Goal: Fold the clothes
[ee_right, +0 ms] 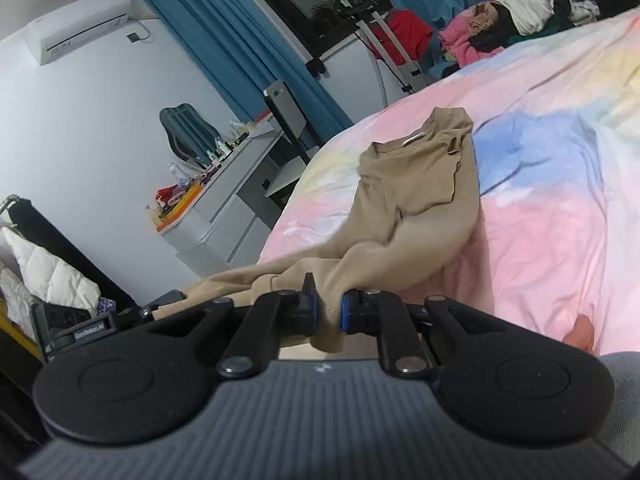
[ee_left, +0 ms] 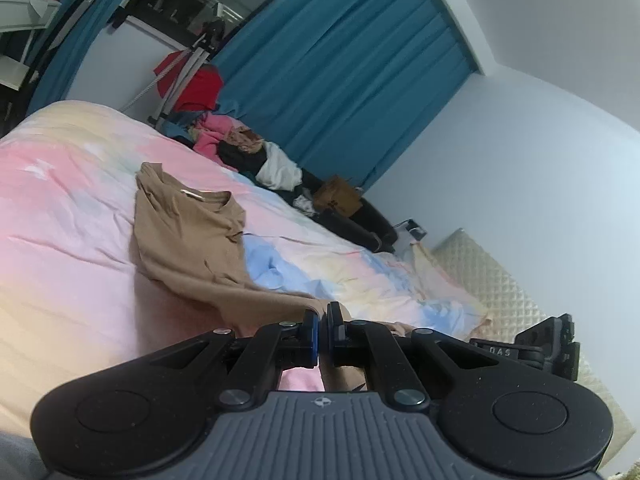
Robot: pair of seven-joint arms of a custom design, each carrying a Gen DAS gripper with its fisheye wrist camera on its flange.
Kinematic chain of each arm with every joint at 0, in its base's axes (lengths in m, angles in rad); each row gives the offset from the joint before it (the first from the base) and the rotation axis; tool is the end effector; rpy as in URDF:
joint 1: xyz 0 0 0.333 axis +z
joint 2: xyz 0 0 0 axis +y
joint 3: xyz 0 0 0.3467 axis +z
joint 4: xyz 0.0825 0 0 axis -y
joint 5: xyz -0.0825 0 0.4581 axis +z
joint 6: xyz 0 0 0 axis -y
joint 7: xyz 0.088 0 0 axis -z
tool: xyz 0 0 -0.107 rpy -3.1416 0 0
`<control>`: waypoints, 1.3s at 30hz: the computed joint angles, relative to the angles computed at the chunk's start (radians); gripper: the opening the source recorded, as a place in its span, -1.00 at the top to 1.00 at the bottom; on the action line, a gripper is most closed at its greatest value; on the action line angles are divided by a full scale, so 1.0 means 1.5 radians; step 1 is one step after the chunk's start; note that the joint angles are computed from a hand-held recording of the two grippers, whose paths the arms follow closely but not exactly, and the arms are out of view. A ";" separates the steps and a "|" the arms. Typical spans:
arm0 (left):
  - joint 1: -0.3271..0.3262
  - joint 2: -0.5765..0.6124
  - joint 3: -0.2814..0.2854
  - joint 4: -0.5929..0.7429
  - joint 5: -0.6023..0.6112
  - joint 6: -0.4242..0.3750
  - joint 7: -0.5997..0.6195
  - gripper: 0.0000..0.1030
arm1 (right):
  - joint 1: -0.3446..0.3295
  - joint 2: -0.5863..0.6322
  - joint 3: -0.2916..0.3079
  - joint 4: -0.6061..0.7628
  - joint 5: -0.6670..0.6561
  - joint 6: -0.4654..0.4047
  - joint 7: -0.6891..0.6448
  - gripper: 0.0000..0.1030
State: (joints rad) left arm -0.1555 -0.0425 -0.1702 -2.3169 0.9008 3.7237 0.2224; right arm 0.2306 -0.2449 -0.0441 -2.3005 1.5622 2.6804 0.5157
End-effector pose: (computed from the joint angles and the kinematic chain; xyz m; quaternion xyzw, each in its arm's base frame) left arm 0.4922 -0.2768 0.4845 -0.5317 0.5993 -0.5975 0.0334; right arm 0.5556 0.0722 0.4857 -0.5817 0.6080 -0.0316 0.5394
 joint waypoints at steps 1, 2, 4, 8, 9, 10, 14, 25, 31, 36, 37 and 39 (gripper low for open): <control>-0.001 0.003 -0.002 0.006 -0.006 -0.006 0.011 0.92 | 0.001 0.012 0.001 0.011 0.007 0.006 -0.007 0.73; -0.001 0.012 -0.002 0.019 -0.003 -0.014 0.011 0.92 | 0.001 0.027 0.003 0.026 0.014 0.015 -0.016 0.73; 0.001 0.043 -0.003 0.066 0.020 -0.041 -0.004 0.92 | -0.002 0.059 0.007 0.056 0.027 0.027 -0.026 0.72; 0.006 0.113 -0.017 0.176 0.036 -0.131 0.035 0.91 | -0.013 0.161 0.022 0.161 0.040 0.058 -0.023 0.72; 0.011 0.134 -0.025 0.209 0.043 -0.159 0.042 0.91 | -0.018 0.188 0.027 0.189 0.038 0.064 -0.018 0.72; 0.019 0.155 -0.036 0.242 0.052 -0.187 0.049 0.91 | -0.022 0.215 0.032 0.217 0.033 0.071 -0.012 0.72; 0.114 0.258 -0.156 0.372 0.098 -0.295 0.073 0.91 | -0.040 0.327 0.058 0.334 -0.014 0.114 0.026 0.72; 0.072 0.582 -0.178 0.695 -0.033 -0.456 0.294 0.90 | -0.019 0.616 0.040 0.609 -0.306 0.158 0.291 0.70; 0.074 0.689 -0.227 0.808 -0.125 -0.534 0.428 0.90 | 0.006 0.700 0.001 0.686 -0.454 0.138 0.405 0.69; 0.060 0.666 -0.200 0.787 -0.161 -0.527 0.446 0.90 | -0.009 0.712 0.021 0.695 -0.506 0.140 0.439 0.69; 0.055 0.654 -0.188 0.776 -0.165 -0.521 0.441 0.90 | -0.012 0.707 0.026 0.687 -0.515 0.147 0.439 0.69; 0.038 0.626 -0.157 0.751 -0.169 -0.509 0.428 0.79 | -0.013 0.693 0.033 0.666 -0.536 0.165 0.443 0.66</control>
